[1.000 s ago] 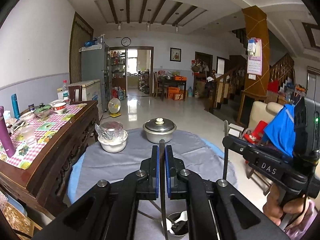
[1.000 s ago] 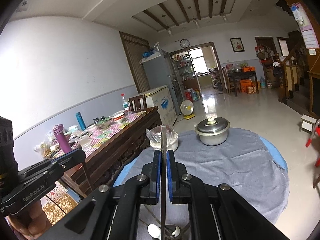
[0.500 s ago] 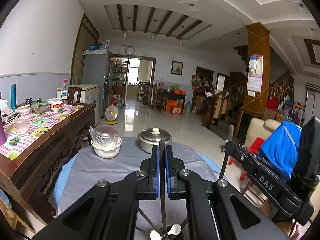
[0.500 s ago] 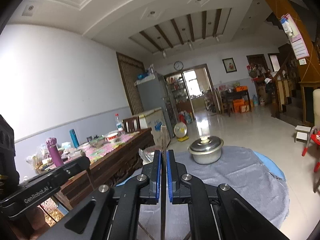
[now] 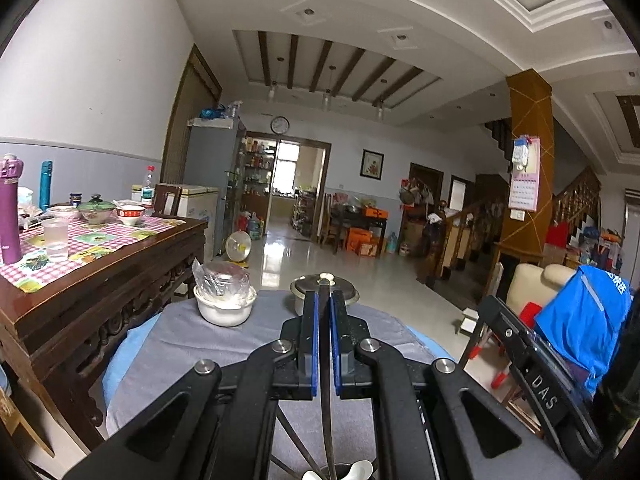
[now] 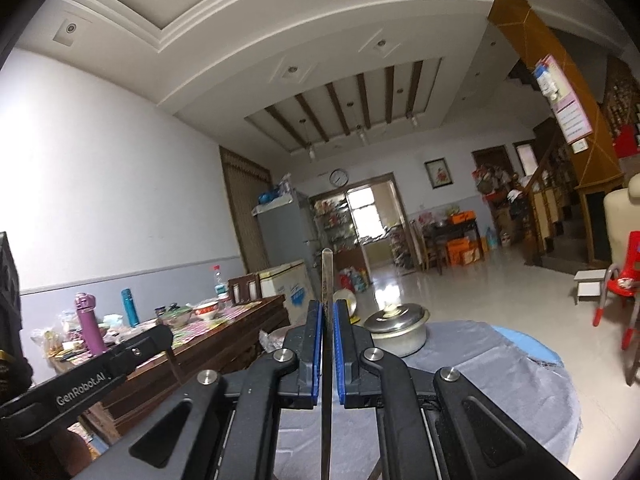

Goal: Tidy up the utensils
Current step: 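Carry the chopsticks in both tools over the dark metal utensil cup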

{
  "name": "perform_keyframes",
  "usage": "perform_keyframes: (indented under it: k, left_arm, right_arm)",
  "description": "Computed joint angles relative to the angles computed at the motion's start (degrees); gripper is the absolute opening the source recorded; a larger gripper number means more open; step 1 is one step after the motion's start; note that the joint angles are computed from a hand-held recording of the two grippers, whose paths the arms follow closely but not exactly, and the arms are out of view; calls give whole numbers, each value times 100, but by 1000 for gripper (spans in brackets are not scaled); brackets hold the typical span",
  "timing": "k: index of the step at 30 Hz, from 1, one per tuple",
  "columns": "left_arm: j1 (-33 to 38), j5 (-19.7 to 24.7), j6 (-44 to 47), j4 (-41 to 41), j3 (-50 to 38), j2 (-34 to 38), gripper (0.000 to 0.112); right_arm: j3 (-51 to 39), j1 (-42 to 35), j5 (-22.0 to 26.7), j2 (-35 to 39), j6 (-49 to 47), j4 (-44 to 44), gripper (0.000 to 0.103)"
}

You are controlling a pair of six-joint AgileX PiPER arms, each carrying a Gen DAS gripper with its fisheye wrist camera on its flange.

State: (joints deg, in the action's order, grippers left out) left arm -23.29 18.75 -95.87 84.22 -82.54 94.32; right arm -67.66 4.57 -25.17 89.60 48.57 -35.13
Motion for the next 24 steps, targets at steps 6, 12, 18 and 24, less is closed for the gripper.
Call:
perform_keyframes:
  k: [6,12,18,24]
  left_arm:
    - [-249,460,-682,850,163,65,6]
    - [-304,563,-740,942,170,100,6]
    - [-350,680,-532,738,133,119,6]
    - [-339,681,-502,690,133,138,6]
  right_arm:
    - [219,263,-21,32,-1183,1062,7]
    - [354,330,-155,17,-1461,1301,7]
    - [325,356,-129,54,-1543,1368,7]
    - [248,316,-96,133,-1441,1257,7]
